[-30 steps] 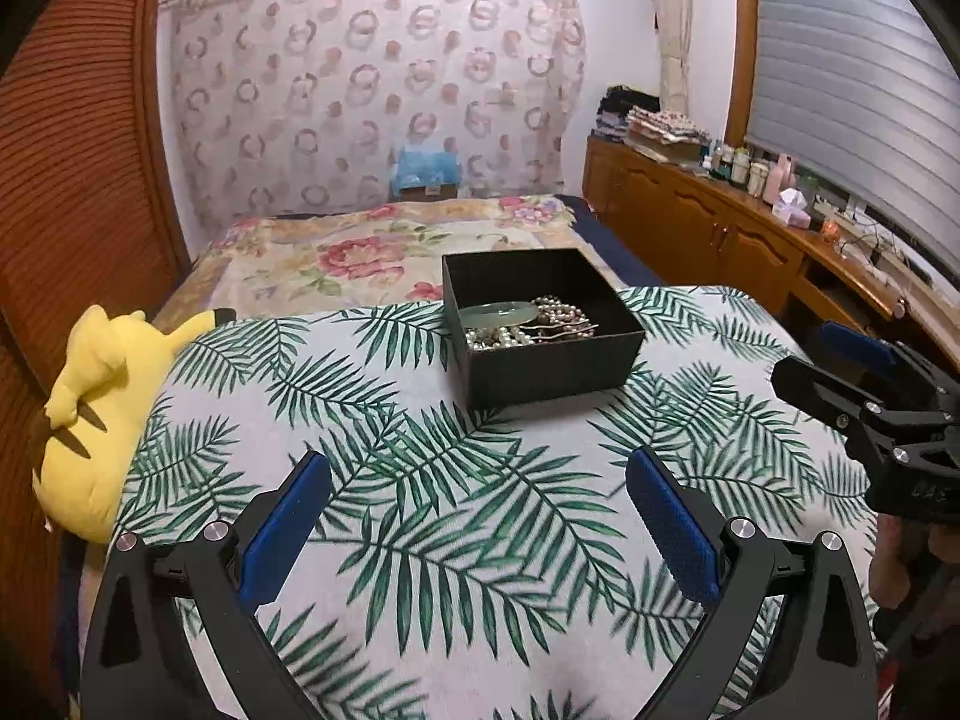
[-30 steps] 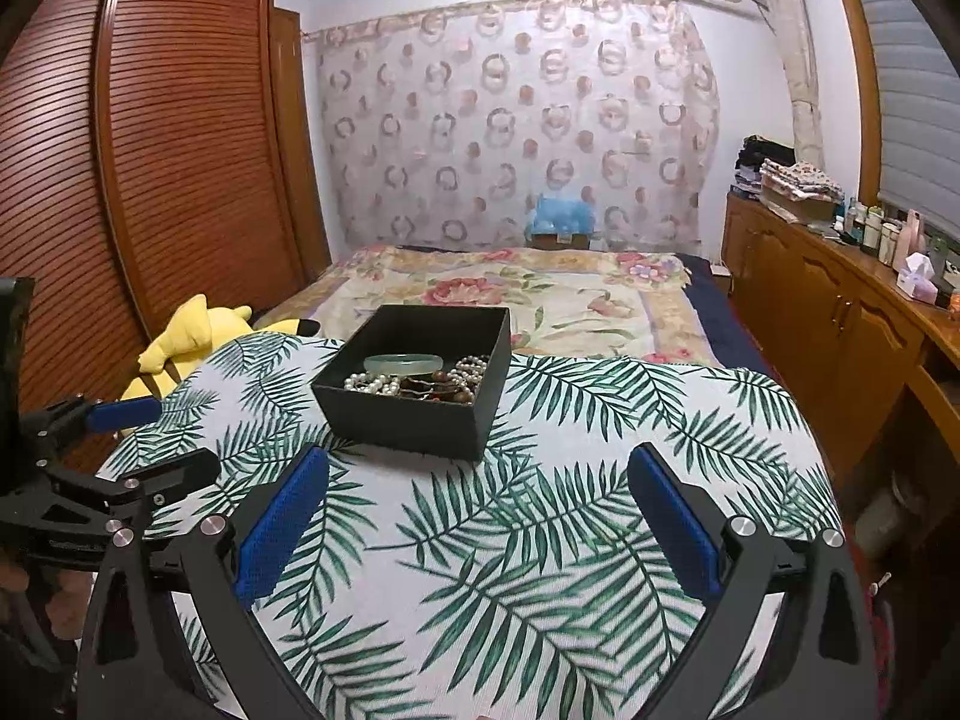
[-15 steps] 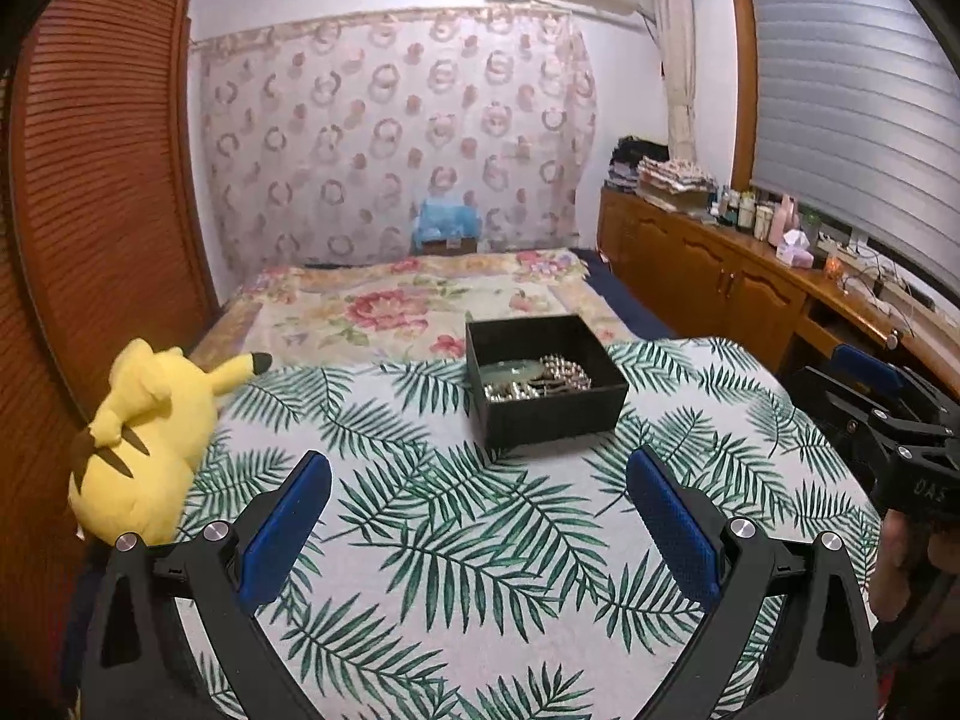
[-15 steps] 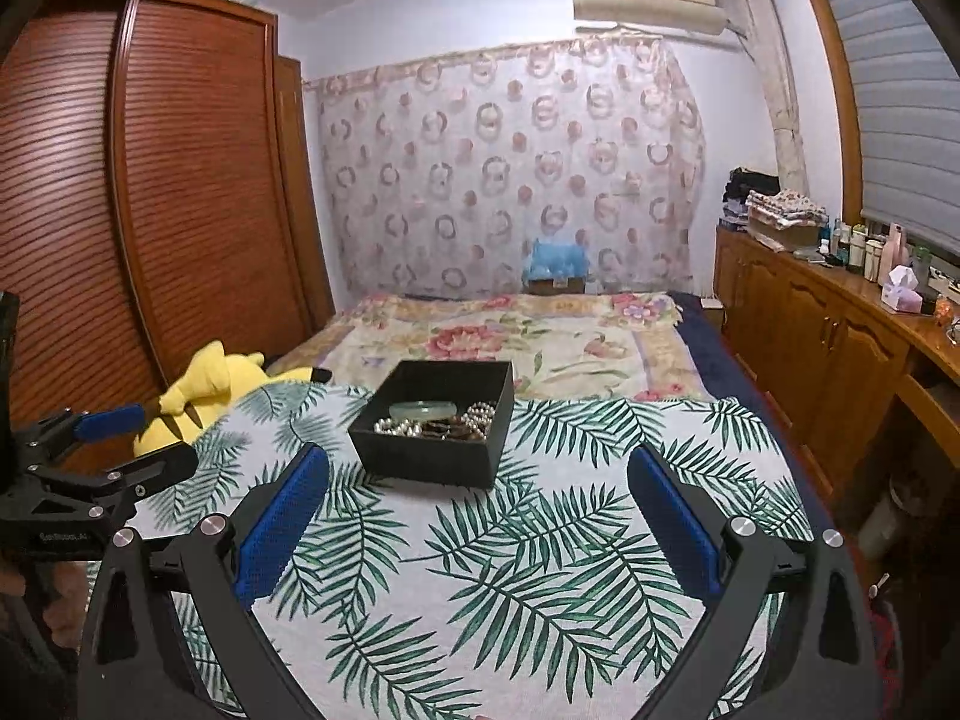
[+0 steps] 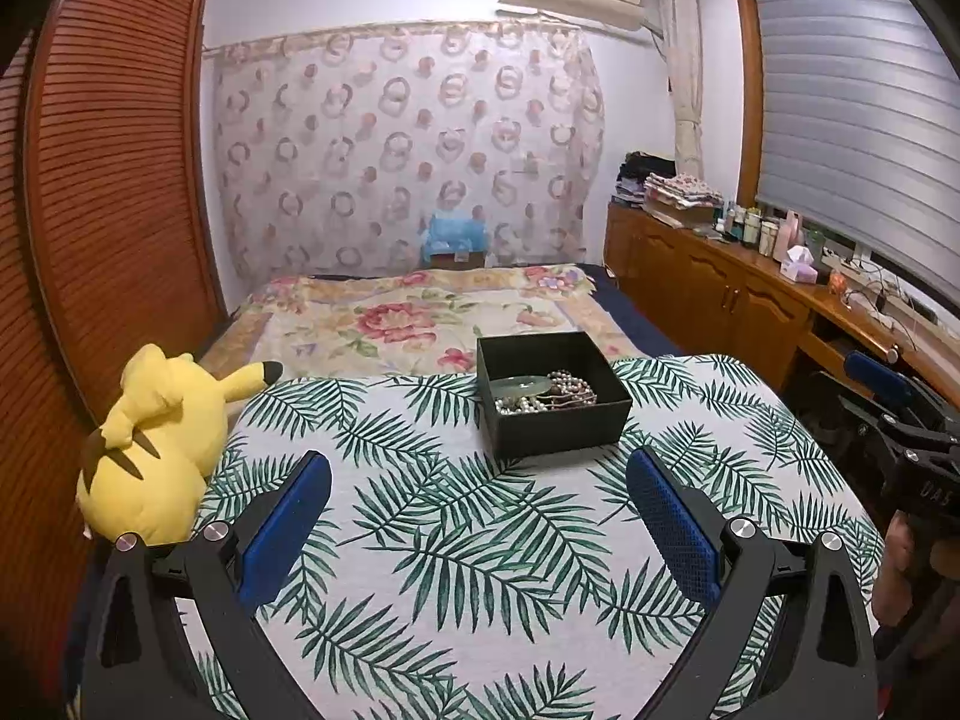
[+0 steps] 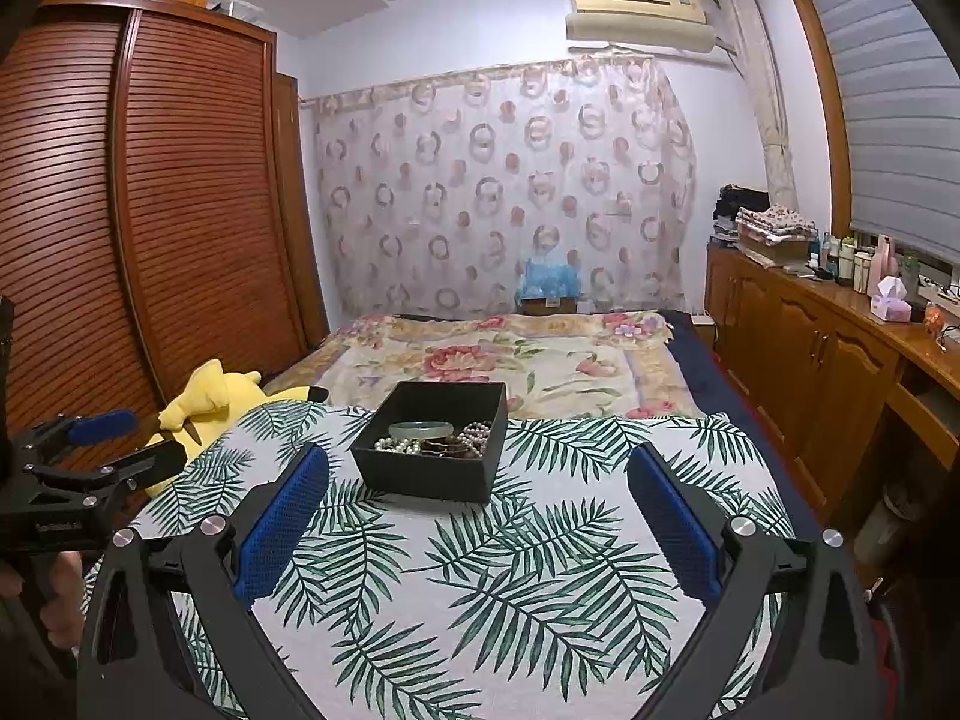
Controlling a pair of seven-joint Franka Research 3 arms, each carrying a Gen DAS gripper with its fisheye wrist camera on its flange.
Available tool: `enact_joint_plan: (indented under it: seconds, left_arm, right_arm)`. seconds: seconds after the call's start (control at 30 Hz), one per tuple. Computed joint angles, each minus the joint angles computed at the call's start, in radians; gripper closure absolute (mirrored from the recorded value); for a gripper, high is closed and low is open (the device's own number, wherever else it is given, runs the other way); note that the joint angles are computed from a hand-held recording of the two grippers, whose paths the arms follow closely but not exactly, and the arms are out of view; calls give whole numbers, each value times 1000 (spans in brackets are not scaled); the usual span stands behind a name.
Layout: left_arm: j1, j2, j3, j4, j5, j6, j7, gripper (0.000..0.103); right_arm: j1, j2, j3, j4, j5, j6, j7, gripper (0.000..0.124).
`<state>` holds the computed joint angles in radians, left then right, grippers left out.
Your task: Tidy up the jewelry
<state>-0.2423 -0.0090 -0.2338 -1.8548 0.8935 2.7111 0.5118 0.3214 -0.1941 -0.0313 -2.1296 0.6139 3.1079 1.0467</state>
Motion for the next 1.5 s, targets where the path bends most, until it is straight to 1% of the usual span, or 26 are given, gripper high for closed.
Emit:
enact_joint_plan:
  seconds: [0.53,0.6,0.8,1.5]
  left_arm:
    - [1,0,0,-1,0,2,-1,8]
    - [1,0,1,-1,-4,3,3,8]
    - [2,-2,1,-4,-5,4,4,8]
    - [3,-3,1,-6,-4,6,3,8]
  right_arm:
    - [2,3,0,-3,-2,0,3,23]
    - [-6,2,8,-5,-13,1,13,23]
    - [10,6,-4,-8,8,8,-7,23]
    - [-3,8,6,-2,-7,2,8,23]
